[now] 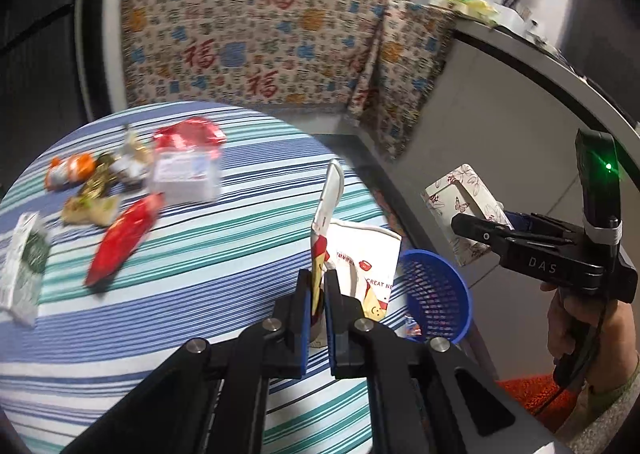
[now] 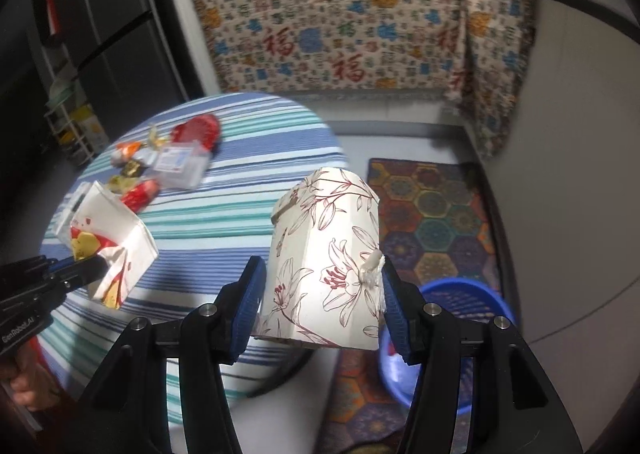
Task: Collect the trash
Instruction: 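Carry the wrapper and cup to the blue wastebasket and open both tools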
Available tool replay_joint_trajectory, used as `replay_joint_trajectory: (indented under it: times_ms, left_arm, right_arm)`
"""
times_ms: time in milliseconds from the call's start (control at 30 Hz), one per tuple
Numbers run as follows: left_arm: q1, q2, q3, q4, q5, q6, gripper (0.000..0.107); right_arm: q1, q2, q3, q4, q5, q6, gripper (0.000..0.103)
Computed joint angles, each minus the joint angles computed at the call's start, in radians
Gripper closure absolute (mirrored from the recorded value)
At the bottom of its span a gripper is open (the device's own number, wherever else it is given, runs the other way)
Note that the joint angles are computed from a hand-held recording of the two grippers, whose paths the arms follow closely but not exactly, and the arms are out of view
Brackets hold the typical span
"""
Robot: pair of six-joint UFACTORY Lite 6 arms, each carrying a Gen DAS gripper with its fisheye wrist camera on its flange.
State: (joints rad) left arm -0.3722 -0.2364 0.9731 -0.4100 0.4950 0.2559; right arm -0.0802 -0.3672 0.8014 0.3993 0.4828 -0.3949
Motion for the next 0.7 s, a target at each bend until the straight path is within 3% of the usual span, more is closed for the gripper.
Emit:
replay_joint_trajectory:
  times_ms: [133, 300, 500, 700]
  left_arm:
    - [-0.183, 0.164, 0.146, 0.149, -0.041, -0.196, 0.101]
    - [-0.326, 0.398, 0.345, 0.198, -0.057, -0.283, 0.101]
    - [-0.424, 0.725, 0.657, 0.290, -0.030, -0.388, 0.101]
    - [-0.474, 0.948, 0.882, 0.315, 0.010, -0.419, 0.101]
  right_arm:
    - [-0.247, 0.041, 0.022, 0.086, 0.070, -0.232, 0.045]
    - [-0.488, 0.175, 0.073, 0.179, 0.087, -0.456, 0.045]
    - [-0.634, 0.310, 0.105, 0.261, 0.070, -0.594, 0.045]
    - [-0.701, 0.433, 0.169, 0.287, 0.065, -0.660, 0.045]
